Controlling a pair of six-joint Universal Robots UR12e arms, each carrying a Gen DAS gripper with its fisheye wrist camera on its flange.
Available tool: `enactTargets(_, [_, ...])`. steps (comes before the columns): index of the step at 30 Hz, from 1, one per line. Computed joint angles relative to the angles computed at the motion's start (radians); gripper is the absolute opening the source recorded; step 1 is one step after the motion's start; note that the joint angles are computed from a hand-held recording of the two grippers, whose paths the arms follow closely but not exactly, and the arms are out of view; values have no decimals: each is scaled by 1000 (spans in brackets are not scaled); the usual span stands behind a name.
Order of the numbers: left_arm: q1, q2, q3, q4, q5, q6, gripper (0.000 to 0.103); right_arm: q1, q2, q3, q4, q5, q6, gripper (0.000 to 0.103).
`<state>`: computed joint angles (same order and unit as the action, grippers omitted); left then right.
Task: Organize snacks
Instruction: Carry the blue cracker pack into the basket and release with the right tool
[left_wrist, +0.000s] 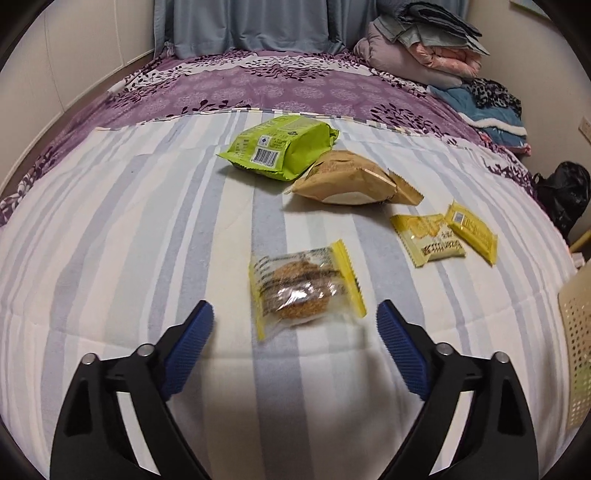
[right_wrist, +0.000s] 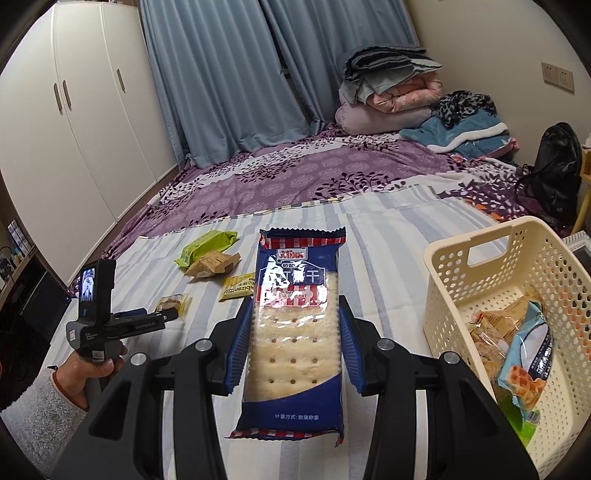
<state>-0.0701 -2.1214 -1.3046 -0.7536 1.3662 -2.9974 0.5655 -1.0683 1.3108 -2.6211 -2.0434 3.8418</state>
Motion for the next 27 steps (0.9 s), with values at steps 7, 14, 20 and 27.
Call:
enactTargets(7, [-21,-37,41,-6,60,-29,81,3,-8,10,2,-18,13,44])
enactTargets(14, [-18,-36,46,-22,60,-42,54,6,-37,47,-2,-71,58,44])
enactTargets(20, [-17,-15,24,-7,53,-32,53,7,-70,90,-4,-133,101,44])
enactTargets(27, [-27,16,5,15,22,-11,53,8,-119,157,23,-218,185,44])
